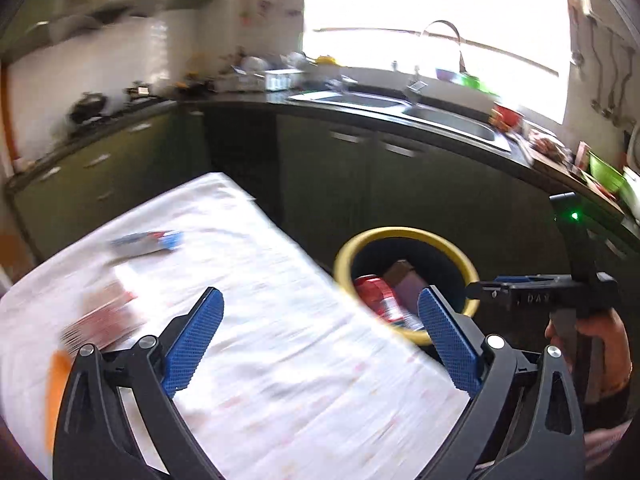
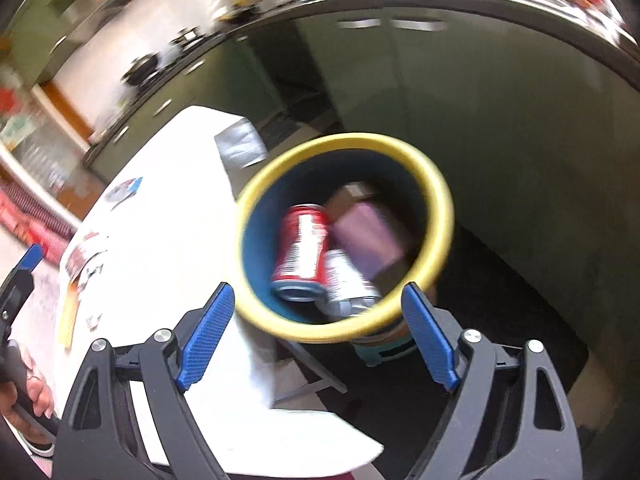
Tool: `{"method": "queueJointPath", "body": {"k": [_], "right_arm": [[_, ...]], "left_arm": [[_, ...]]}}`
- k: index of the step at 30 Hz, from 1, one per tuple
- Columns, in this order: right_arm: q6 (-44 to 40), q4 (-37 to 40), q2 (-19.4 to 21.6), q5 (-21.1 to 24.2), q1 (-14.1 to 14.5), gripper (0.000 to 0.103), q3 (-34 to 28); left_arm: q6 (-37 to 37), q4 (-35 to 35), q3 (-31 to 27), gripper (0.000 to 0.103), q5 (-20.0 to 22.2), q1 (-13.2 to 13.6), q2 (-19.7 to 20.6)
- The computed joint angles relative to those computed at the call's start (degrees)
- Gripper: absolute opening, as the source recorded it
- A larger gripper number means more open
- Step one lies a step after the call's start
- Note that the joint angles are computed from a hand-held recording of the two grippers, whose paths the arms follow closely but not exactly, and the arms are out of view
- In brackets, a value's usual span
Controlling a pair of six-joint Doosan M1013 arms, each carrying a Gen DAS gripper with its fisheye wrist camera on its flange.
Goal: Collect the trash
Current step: 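Move the right gripper to the white crumpled tissue and grasp it, then carry the tissue over the yellow bin and open the right gripper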
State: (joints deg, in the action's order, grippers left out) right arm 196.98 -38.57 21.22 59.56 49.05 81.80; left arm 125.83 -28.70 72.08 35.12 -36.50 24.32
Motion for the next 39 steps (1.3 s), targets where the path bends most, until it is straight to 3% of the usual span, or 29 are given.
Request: {"method": "queueJointPath", "body": {"k": [6, 12, 20, 30, 35, 39], "right_arm": [[-14.27, 5.79, 6.29, -4.24, -1.12, 0.081, -9.39], [-29.81, 12.32, 13.81, -4.40, -1.55, 0.081, -21.97], [-45.32, 17.80, 24.61, 1.70, -1.41, 0.081, -41.10], [-52.86, 18.94, 34.19, 11.94, -1.87, 0.081, -58.17], [-55.36, 17.42, 39.22, 18.88, -1.60, 0.070, -67.78], [-55.25, 16.67, 39.68, 20.22, -1.63, 0.057, -68.60]], "left_arm": [[-9.64, 7.56, 7.62, 0.098, -7.17, 4.94, -5.36], [-18.80, 15.56, 12.92, 0.098, -11.34, 9.42, -8.30], [-16.11, 9.96, 15.17, 0.098, -12.00, 12.83, -8.62], [-15.48, 7.05, 15.88, 0.098, -11.11, 14.40, -7.91], [-15.52, 6.66, 16.07, 0.098, -10.89, 14.57, -7.77], [-14.81, 5.90, 16.13, 0.098, -10.68, 14.51, -7.62]]}}
